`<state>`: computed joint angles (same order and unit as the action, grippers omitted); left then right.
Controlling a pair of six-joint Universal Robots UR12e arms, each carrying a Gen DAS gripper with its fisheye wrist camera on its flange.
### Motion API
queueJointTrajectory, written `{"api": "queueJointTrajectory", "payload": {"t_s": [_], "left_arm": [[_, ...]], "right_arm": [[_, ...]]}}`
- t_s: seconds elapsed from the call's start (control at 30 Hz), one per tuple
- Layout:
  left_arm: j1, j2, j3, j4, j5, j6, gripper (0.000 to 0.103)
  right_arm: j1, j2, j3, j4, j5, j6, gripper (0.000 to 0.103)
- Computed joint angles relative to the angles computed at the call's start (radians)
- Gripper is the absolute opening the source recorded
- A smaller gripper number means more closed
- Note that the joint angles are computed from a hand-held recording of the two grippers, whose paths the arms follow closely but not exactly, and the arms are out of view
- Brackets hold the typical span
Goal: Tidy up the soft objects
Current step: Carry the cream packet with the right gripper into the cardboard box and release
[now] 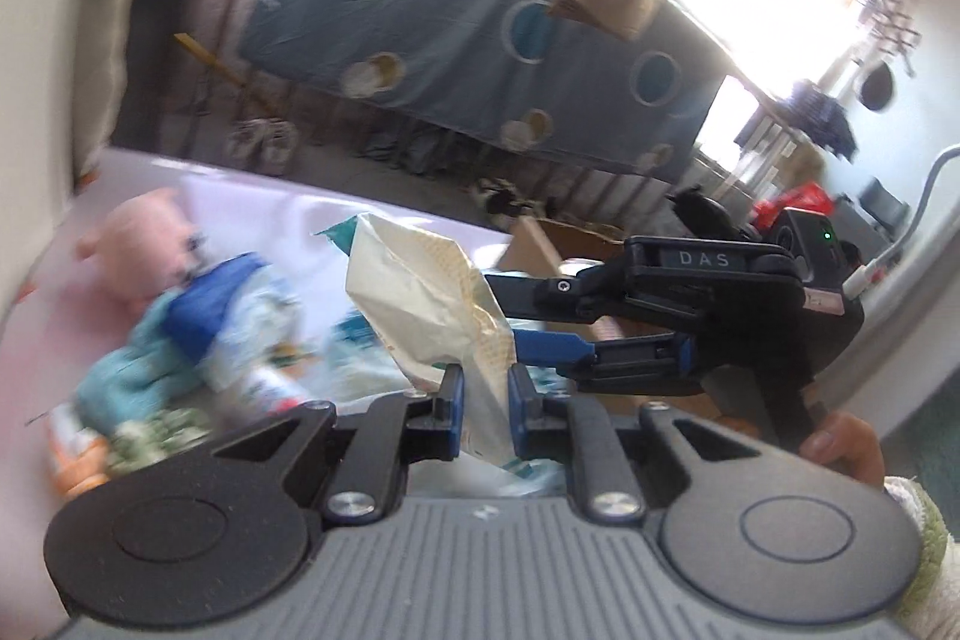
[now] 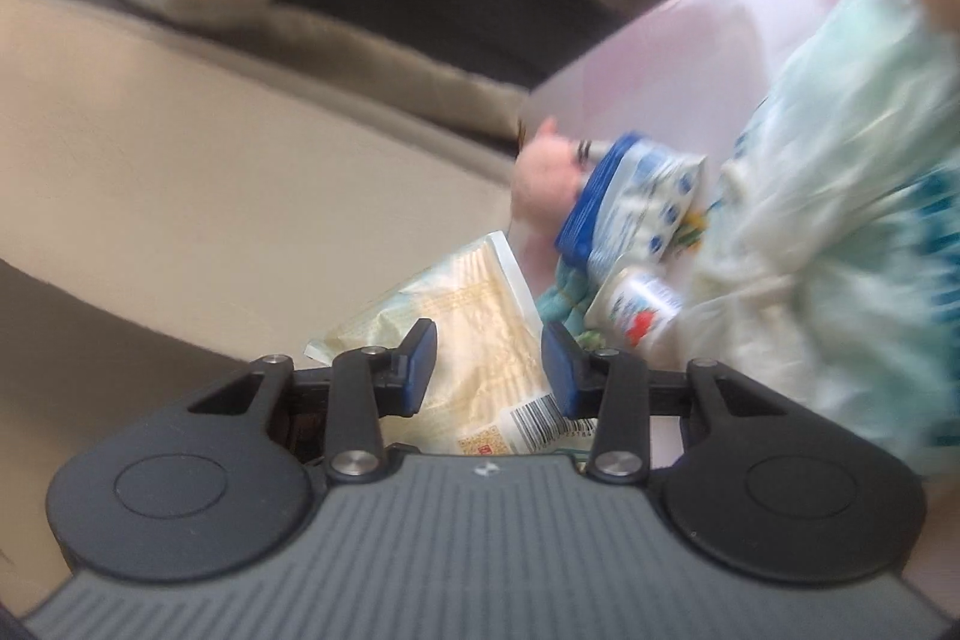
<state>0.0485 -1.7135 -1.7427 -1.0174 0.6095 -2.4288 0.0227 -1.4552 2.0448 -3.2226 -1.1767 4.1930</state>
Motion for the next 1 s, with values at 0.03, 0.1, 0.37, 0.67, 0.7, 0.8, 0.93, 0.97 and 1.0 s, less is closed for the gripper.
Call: {"api": "queueJointTrajectory", "payload": {"t_s": [0.03, 0.1, 0.37, 0.67, 0.7, 0.8, 0.93, 0.97, 1.0], "left_arm": [[-0.020, 0.003, 0.006, -0.019, -0.007, 0.019, 0.016], [-0.060, 0.003, 0.022, -0.054, -0.019, 0.054, 0.016], [-0.283, -0.087, 0.142, -0.138, 0.008, 0.040, 0.016], [-0.506, -0.295, 0.315, -0.030, 0.144, -0.228, 0.016], [-0.524, -0.320, 0.340, -0.028, 0.159, -0.243, 0.016], [-0.564, -0.376, 0.389, -0.024, 0.213, -0.271, 0.016], [-0.599, -0.411, 0.418, -0.021, 0.369, -0.290, 0.021], [-0.602, -0.412, 0.420, -0.015, 0.400, -0.300, 0.024], [-0.604, -0.416, 0.429, -0.032, 0.427, -0.303, 0.025]], "right_arm": [[-0.012, -0.029, 0.027, -0.012, -0.016, 0.008, 0.038], [-0.046, -0.093, 0.085, -0.030, -0.046, 0.021, 0.039], [-0.186, -0.391, 0.291, 0.031, -0.289, 0.011, 0.039], [-0.399, -0.659, 0.468, 0.134, -0.343, -0.071, 0.040], [-0.427, -0.678, 0.483, 0.142, -0.326, -0.077, 0.040], [-0.507, -0.725, 0.537, 0.143, -0.275, -0.095, 0.040], [-0.599, -0.776, 0.593, 0.155, -0.197, -0.108, 0.040], [-0.612, -0.783, 0.602, 0.159, -0.184, -0.109, 0.040], [-0.617, -0.781, 0.608, 0.153, -0.175, -0.108, 0.040]]}}
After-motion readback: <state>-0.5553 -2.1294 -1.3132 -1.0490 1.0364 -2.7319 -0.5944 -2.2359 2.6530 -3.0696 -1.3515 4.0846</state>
